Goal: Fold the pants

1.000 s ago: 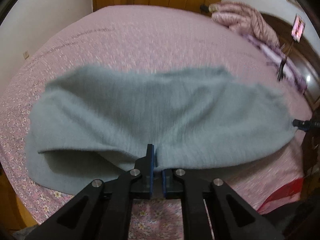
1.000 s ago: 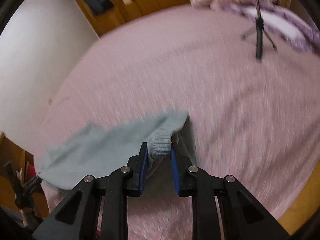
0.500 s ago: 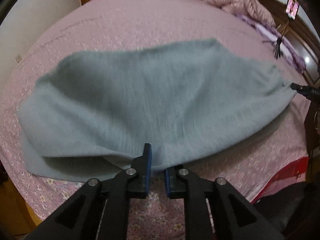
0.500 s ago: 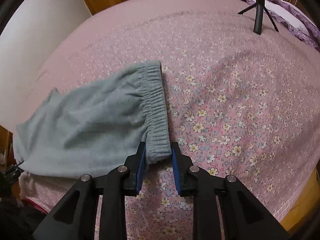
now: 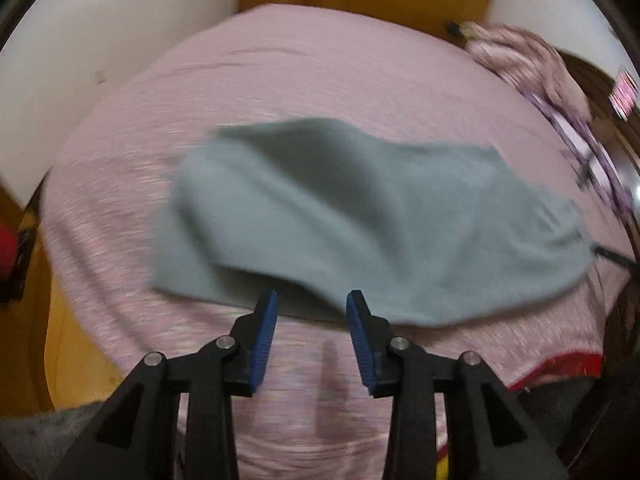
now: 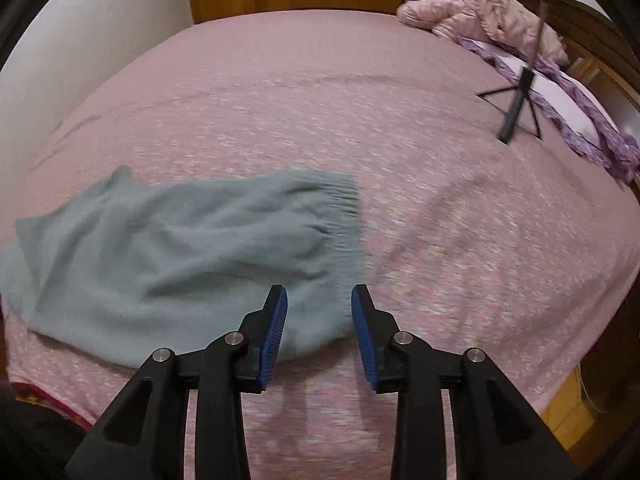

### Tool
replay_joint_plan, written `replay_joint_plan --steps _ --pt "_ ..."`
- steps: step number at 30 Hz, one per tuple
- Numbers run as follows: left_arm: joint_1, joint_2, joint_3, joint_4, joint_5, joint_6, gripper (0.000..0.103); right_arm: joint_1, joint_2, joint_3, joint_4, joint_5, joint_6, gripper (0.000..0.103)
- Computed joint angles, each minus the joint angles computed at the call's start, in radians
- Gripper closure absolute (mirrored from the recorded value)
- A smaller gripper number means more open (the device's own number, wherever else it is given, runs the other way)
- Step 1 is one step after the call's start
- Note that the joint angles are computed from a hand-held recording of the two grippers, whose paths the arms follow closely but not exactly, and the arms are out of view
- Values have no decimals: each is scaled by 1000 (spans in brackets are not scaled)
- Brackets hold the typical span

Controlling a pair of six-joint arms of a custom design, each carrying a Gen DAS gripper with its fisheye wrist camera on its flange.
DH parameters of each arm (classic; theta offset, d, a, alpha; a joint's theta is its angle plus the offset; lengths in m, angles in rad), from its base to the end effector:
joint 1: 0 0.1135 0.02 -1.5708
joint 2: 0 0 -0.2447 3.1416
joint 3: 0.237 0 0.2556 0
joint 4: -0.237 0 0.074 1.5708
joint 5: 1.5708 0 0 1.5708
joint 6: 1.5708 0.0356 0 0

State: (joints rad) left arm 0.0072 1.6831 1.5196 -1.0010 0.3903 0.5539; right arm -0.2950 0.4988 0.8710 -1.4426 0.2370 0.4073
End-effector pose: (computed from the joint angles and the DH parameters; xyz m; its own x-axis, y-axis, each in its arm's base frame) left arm 0.3447 -0.0111 0.2772 -0.7056 0.4814 -0.5200 0.6054 0.7909 -0.0894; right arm 0.0615 -0.0274 0.2815 -0.6162 0.5897 -0.5221 0.6910 0.7228 0.0009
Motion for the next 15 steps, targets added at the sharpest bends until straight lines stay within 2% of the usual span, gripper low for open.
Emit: replay_joint_plan --steps 2,4,8,12,15 --pt "35 38 39 22 -12 -59 66 182 39 1 9 59 148 68" --pt "74 102 95 36 -8 -105 66 266 64 -38 46 79 214 68" --pt "86 195 180 34 12 -176 72 251 114 -114 131 25 213 68" --pt "72 250 219 45 70 -248 72 236 78 -183 168 9 233 68" --pt "44 267 213 76 49 -292 72 218 45 -193 168 -9 219 67"
